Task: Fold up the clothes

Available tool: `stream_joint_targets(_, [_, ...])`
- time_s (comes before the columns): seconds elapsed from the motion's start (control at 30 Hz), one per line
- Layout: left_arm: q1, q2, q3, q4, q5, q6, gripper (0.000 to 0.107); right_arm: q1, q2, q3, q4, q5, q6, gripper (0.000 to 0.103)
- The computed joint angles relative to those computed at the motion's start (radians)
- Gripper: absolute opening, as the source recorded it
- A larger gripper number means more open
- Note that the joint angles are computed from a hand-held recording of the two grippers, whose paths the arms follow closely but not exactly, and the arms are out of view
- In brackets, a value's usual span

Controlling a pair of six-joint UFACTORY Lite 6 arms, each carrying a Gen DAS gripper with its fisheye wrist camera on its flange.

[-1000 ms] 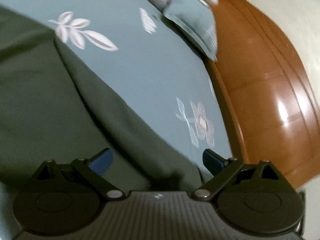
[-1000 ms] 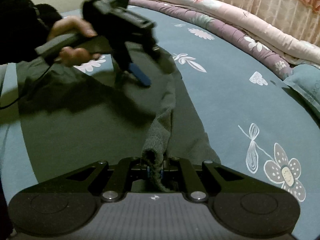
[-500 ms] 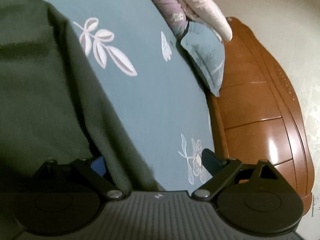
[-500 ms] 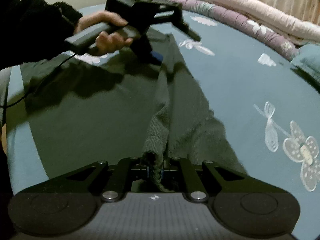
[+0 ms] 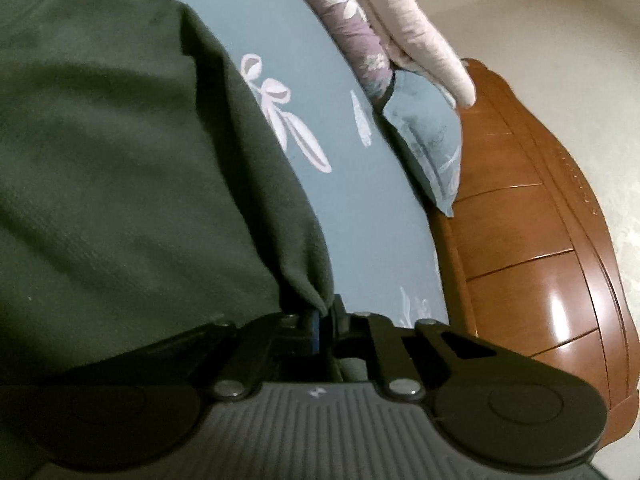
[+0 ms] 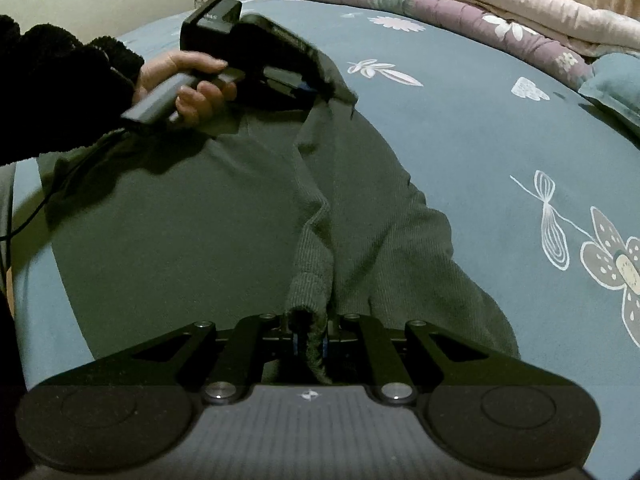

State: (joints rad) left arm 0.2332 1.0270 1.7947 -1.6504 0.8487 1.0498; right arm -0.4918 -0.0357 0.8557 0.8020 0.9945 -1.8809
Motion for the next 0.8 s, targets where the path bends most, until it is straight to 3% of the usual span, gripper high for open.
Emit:
stream_joint_targets(0.23, [-0.020, -0.109, -0.012, 0.180, -0.070, -0.183, 0.004, 0.010, -0.041, -0.012, -0.014, -0.020, 0.013, 0.012])
stream_joint_targets(0.57, [0.030, -0.627, -0.554, 0.105, -0.085, -0.026, 0.004, -0.051, -0.104, 0.022, -0.017, 0.030, -0.015, 0.012])
stream_joint_targets(0.8, [0.063, -0.965, -0.869, 0.190, -0.134, -0.019, 0.004, -0.157, -0.087, 0.075, -0.014, 0.123, -0.059, 0.012])
